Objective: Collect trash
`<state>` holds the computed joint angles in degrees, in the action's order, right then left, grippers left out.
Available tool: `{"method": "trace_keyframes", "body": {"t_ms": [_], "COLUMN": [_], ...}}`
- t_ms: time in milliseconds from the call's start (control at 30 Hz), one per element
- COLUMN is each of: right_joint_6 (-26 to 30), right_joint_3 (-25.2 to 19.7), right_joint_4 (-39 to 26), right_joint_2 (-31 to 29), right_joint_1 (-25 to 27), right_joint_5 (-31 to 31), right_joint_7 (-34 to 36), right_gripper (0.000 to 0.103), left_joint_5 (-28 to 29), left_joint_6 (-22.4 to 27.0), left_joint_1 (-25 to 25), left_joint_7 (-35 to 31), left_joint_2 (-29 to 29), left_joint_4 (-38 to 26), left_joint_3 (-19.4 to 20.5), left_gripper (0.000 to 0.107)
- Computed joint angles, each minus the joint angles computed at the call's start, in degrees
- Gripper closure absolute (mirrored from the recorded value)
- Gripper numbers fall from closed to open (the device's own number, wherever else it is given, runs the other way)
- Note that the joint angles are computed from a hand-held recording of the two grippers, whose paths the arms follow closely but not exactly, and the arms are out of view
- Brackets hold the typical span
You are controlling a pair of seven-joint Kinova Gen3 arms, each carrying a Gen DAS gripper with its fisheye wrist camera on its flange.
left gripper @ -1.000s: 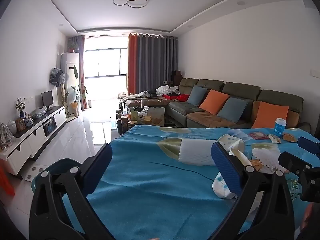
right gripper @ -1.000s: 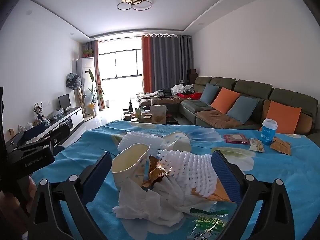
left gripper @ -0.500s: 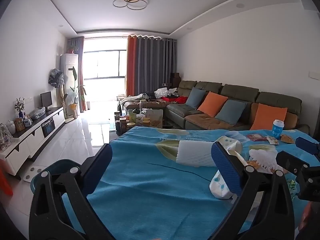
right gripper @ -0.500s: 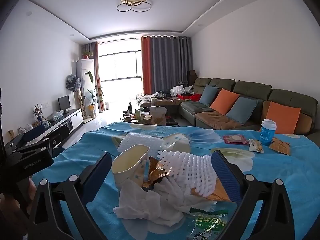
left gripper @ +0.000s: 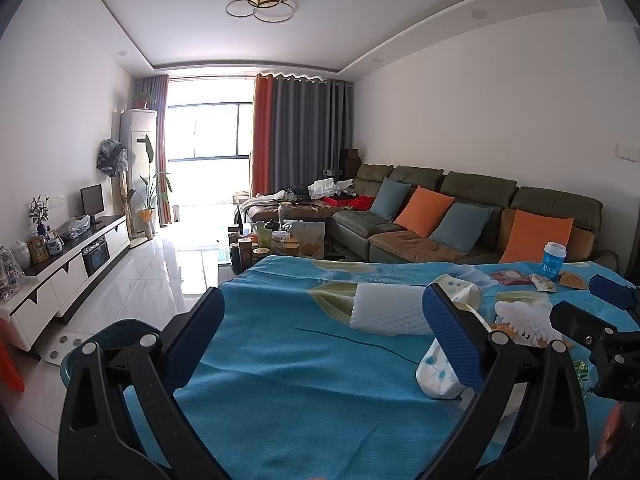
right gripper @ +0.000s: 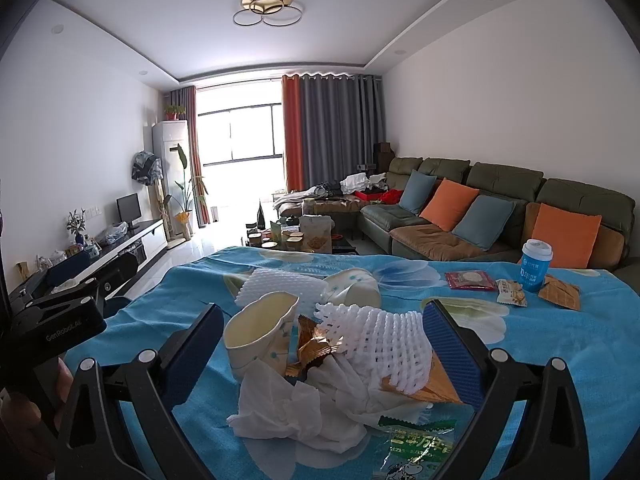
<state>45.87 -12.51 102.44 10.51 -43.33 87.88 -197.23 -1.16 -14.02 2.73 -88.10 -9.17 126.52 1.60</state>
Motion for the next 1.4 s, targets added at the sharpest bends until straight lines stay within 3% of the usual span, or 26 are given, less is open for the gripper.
{"method": "trace_keyframes", "body": {"t_ms": [1400], "right_joint_6": [0.34], "right_joint_3": [-0.27], "right_joint_4": [0.37], "right_joint_2": [-0.28], "right_joint_1": [0.08], "right_joint_5": [0.67], "right_joint_7": [-1.02], "right_gripper": [0.007], "left_joint_5": [-0.25], "left_joint_6": [-0.43], "left_joint_1": [0.07], "left_joint_7": [0.58], "left_joint_2": [-0.27], "left_joint_4": [0.26], "left_joint_3": [0.10], "left_gripper": [0.010]}}
